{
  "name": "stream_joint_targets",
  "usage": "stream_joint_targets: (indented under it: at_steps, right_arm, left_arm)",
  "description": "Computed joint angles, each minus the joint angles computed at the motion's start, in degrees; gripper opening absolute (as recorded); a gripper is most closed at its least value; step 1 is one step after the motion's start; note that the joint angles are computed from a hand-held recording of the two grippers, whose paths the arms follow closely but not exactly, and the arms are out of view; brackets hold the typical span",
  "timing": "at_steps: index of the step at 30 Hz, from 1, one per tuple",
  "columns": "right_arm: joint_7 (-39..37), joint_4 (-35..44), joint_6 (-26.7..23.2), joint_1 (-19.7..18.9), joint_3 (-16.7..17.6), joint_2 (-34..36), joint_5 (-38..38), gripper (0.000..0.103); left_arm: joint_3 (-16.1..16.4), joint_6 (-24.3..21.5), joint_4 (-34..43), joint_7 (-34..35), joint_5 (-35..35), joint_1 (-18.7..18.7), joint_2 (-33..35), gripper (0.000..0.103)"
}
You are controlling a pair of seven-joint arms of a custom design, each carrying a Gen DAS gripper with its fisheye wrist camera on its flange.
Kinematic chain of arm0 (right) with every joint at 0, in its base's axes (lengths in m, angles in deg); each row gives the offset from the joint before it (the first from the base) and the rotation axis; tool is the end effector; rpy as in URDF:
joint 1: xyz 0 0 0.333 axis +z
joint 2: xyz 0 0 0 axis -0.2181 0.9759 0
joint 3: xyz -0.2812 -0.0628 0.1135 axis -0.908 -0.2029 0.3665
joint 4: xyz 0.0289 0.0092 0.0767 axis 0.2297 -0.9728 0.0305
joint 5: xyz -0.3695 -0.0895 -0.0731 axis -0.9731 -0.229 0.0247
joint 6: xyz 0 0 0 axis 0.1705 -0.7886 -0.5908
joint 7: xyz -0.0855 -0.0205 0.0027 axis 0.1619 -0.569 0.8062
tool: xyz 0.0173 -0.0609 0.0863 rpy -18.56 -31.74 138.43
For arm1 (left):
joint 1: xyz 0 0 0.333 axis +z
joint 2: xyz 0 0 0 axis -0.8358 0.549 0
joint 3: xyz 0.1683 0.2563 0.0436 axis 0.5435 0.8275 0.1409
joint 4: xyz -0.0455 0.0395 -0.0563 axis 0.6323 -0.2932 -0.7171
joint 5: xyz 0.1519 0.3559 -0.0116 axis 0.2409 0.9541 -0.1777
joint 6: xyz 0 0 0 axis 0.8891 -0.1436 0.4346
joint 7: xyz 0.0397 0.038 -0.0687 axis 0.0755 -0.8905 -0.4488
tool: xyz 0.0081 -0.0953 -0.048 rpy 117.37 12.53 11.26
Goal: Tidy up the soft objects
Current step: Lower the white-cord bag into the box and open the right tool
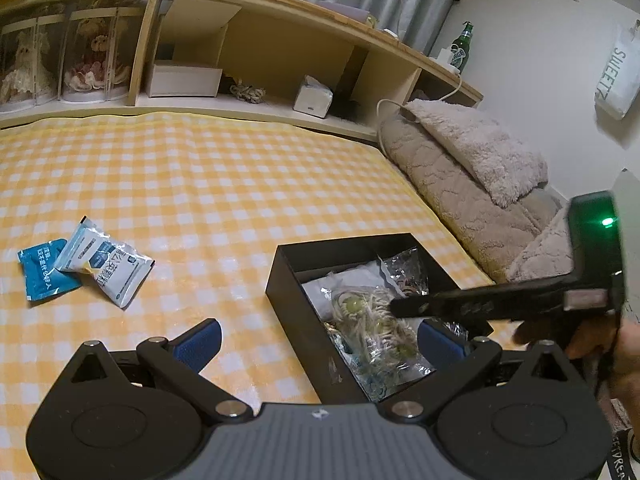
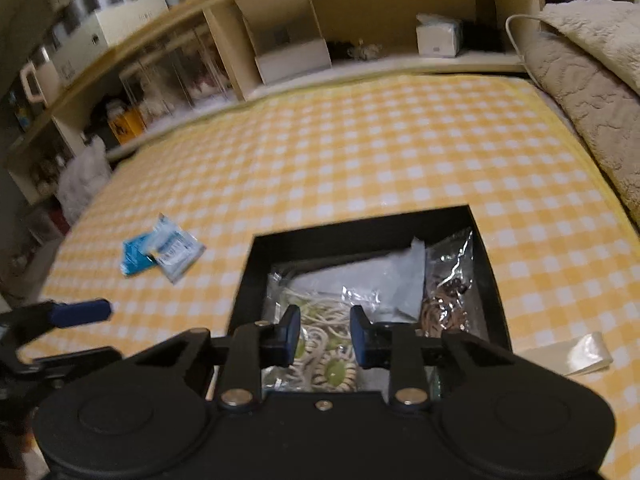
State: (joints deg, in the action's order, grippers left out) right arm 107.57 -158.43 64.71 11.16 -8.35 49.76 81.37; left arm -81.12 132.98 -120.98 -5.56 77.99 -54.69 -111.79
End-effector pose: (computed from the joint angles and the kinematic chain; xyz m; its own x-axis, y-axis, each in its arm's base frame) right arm 0.4635 0.1177 0.4901 0.4955 -0.8352 -0.2386 -0.7111 -0.2323 -0.6636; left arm 0.3602 -0.2676 0.5109 -0.0347 -0.9486 0.3147 -0.6259 -0.2248 -0.7468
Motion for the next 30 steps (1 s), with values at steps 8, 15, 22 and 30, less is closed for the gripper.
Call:
stream_joint_targets:
  at_steps: [8, 15, 22, 30]
  right_arm:
    - [2.15, -0.13, -1.98, -0.91, 3.05, 1.71, -8.23, 0.030]
    - [2.05, -0.89, -2.62, -0.03, 1.08, -0.12, -5.57, 0.032]
    - [6.28, -5.94, 3.91, 0.31, 0.12, -7.80, -6.17, 0.049]
    - [12.51, -11.31, 10.38, 2.01, -1.78, -14.26, -13.32, 0.091]
  left_arm:
    - [-0.24, -0.01, 0.56, -0.31, 0.29, 0.00, 0.46, 0.103]
    - [0.13, -0.67, 0.41, -0.01, 1.02, -0.20, -0.36, 0.103]
    - [-0.02, -1.78, 0.39, 0.14, 1.44, 0.37, -1.83, 0.103]
    - [-0.26, -4.74, 0.48, -0.64, 2.73, 1.07, -4.18, 0.103]
